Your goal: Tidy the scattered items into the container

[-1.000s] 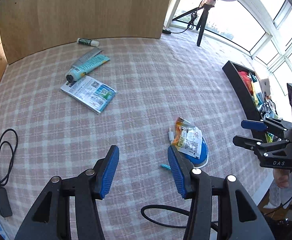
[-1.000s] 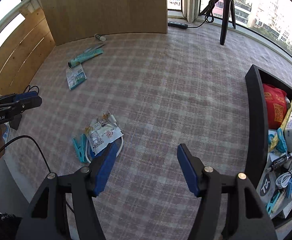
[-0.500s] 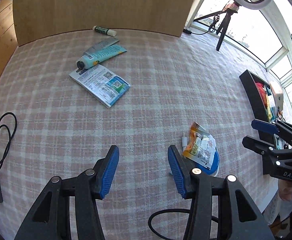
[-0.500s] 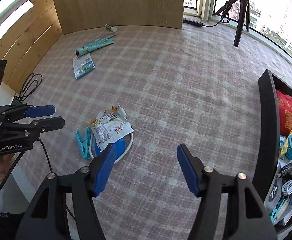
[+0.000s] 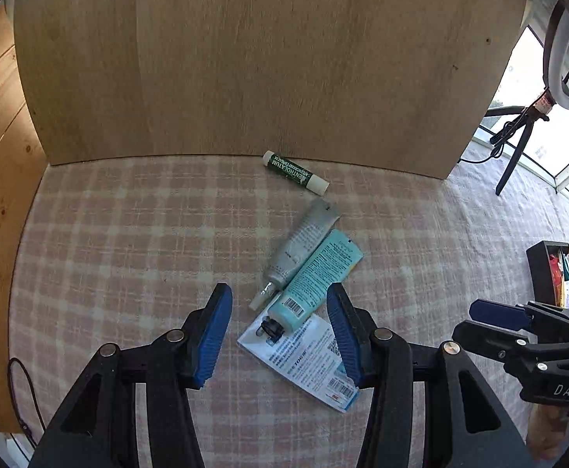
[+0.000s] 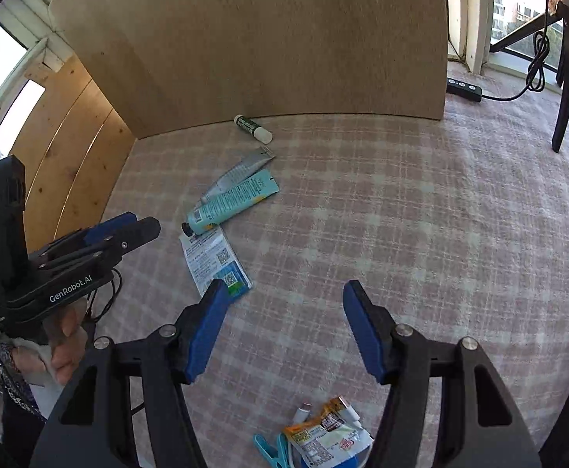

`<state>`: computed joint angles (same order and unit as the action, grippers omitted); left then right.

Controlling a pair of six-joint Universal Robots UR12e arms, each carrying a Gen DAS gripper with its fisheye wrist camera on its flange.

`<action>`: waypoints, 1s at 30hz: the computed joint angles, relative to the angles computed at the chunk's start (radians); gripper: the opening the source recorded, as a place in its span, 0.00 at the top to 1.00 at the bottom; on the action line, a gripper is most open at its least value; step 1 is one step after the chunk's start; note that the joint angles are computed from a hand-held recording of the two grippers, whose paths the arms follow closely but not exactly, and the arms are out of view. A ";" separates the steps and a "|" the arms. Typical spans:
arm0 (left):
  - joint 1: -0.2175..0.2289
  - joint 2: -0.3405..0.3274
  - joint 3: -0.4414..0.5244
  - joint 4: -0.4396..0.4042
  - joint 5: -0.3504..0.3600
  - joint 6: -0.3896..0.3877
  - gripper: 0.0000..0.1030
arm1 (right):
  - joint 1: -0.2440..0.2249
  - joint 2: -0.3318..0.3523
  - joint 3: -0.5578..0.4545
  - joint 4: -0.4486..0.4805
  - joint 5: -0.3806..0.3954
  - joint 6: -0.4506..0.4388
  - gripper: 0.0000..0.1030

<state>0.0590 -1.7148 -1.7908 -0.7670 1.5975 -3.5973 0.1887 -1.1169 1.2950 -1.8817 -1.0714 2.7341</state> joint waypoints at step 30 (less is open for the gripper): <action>0.084 0.003 -0.038 -0.035 -0.174 0.235 0.72 | 0.074 0.099 -0.062 0.028 0.031 0.273 0.53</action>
<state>0.1429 -1.7121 -1.8286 -0.8019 1.4232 -3.3619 0.2629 -1.0180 1.2328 -1.8538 -1.0401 3.0068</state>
